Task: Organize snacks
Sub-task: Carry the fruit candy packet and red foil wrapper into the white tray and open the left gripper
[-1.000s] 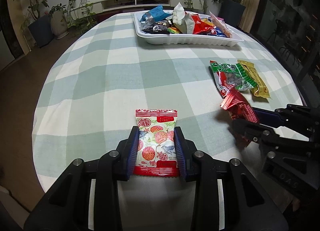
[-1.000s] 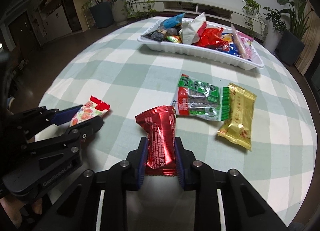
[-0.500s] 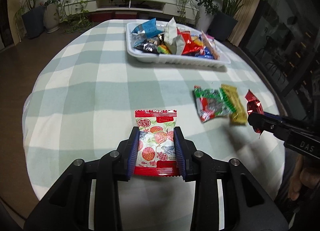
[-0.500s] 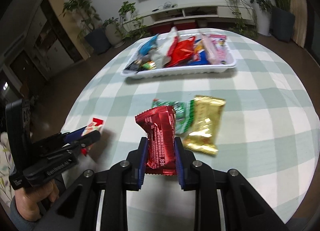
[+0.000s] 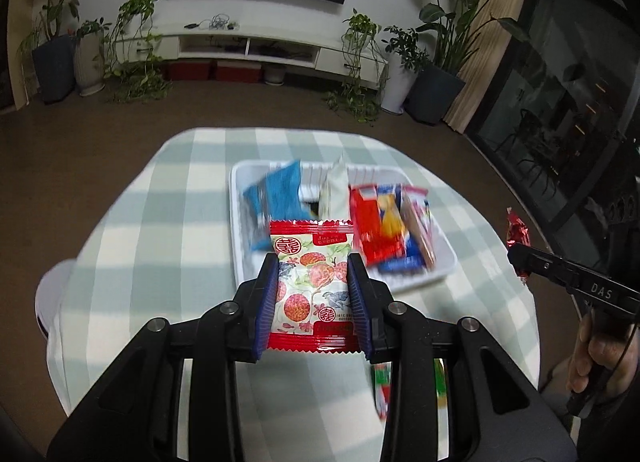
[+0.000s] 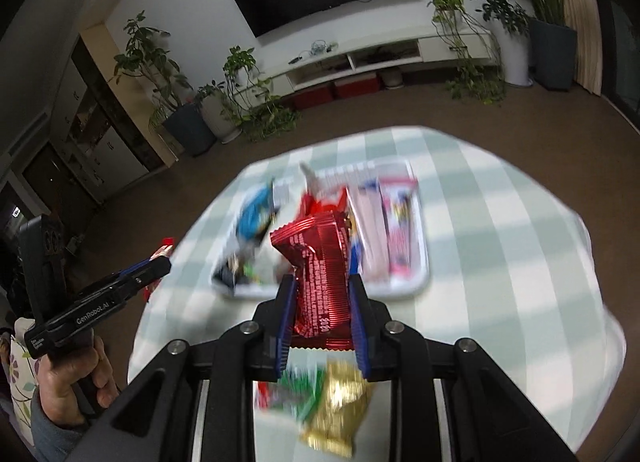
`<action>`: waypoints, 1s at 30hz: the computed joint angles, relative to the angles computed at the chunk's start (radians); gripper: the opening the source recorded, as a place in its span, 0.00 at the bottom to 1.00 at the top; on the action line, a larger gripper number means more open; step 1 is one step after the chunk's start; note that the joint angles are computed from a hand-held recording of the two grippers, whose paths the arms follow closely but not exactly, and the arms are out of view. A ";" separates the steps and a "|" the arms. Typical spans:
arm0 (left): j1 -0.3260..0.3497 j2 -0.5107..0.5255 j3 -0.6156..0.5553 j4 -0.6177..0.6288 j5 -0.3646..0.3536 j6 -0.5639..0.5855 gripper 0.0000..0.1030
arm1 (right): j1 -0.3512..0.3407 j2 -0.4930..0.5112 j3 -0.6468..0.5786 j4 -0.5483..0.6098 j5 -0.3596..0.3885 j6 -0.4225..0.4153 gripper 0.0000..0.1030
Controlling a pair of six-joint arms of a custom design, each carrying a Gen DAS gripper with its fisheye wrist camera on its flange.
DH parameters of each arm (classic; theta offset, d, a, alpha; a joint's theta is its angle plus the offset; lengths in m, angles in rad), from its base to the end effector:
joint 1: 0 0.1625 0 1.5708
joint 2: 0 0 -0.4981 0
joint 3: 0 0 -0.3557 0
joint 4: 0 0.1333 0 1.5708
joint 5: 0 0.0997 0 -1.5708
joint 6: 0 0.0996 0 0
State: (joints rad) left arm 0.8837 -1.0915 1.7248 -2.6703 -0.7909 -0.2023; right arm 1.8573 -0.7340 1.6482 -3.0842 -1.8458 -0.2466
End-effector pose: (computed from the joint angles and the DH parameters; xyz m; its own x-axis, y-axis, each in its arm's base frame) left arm -0.2470 -0.6217 0.3755 -0.8487 0.0636 -0.5250 0.4043 0.7180 -0.5665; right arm 0.3063 -0.6638 0.1915 -0.8803 -0.3147 0.3551 -0.4622 0.7376 -0.4922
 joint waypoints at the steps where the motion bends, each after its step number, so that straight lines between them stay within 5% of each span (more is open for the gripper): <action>1: 0.010 0.023 -0.043 0.010 -0.007 0.022 0.30 | 0.002 0.020 -0.053 0.037 0.003 -0.002 0.26; 12: 0.109 0.211 -0.301 0.101 -0.063 0.104 0.30 | 0.006 0.232 -0.407 0.261 -0.111 -0.057 0.27; 21: 0.154 0.268 -0.330 0.068 -0.062 0.135 0.32 | 0.000 0.307 -0.497 0.287 -0.162 -0.097 0.28; 30: 0.156 0.275 -0.323 0.052 -0.050 0.159 0.53 | 0.002 0.328 -0.511 0.295 -0.195 -0.111 0.32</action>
